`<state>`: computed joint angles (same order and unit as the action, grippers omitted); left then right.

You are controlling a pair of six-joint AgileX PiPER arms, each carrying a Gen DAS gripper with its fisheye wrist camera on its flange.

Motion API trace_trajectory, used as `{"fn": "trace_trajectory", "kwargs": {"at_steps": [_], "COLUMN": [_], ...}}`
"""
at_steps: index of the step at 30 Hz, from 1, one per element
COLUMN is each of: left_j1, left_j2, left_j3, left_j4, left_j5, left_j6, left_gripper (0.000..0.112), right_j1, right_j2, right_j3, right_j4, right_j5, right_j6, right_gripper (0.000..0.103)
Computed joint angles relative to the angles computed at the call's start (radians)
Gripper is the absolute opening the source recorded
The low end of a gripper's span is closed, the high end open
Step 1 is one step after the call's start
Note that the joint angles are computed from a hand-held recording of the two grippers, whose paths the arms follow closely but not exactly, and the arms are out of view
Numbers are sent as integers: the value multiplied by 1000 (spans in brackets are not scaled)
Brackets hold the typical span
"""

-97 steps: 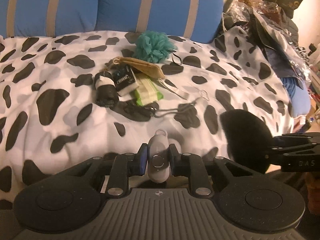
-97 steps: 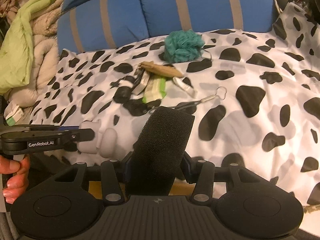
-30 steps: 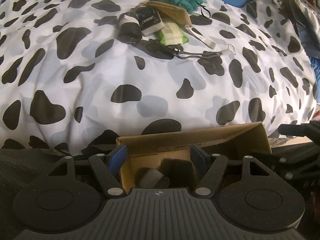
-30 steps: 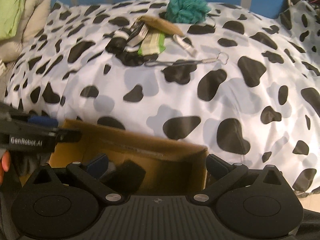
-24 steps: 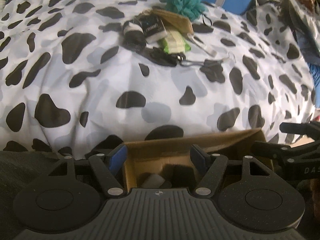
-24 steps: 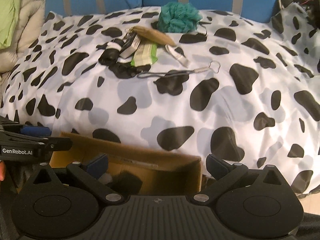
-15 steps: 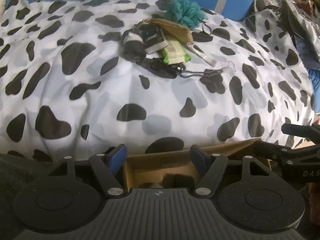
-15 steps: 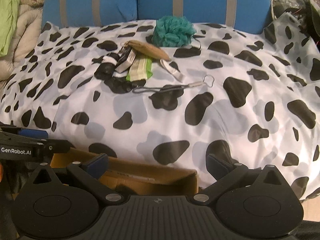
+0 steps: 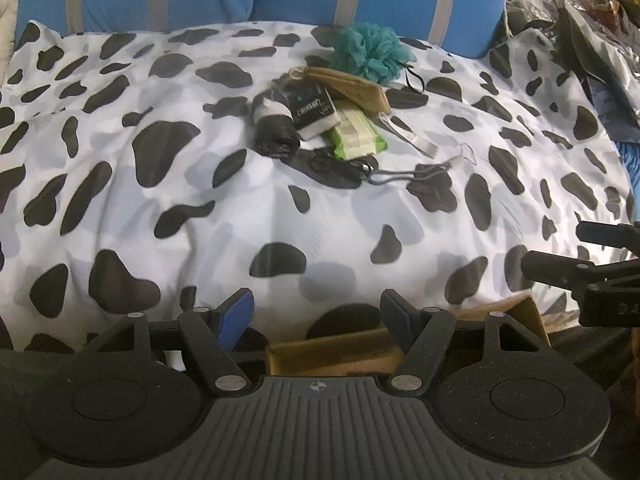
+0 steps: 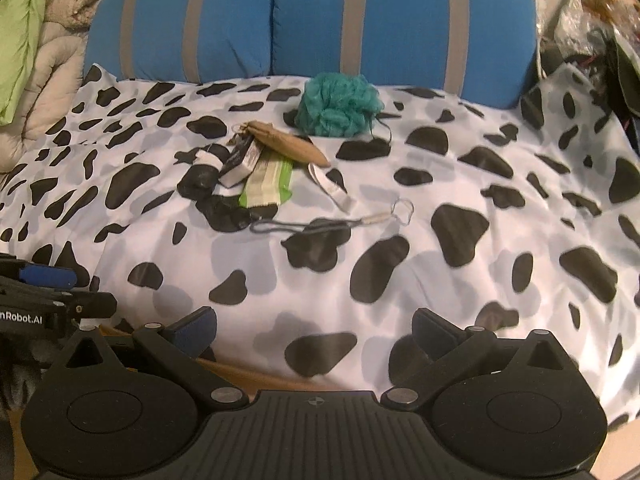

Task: Organize soft objects
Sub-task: 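Move both empty tools back toward the remaining items on the duvet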

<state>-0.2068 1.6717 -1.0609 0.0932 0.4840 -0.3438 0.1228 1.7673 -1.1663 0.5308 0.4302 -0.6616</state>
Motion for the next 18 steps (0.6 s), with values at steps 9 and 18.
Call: {"fn": "trace_trajectory", "kwargs": {"at_steps": [9, 18], "left_j1": [21, 52], "left_j2": [78, 165], "left_j3": [-82, -188], "left_j4": [40, 80], "left_j5": [-22, -18], "left_j6": [3, -16], "left_gripper": [69, 69], "right_j1": [-4, 5], "right_j2": [58, 147], "right_j3": [-56, -148], "right_j4": [60, 50], "right_j5": [-33, -46], "right_j6": [-161, -232], "right_gripper": [103, 102]}}
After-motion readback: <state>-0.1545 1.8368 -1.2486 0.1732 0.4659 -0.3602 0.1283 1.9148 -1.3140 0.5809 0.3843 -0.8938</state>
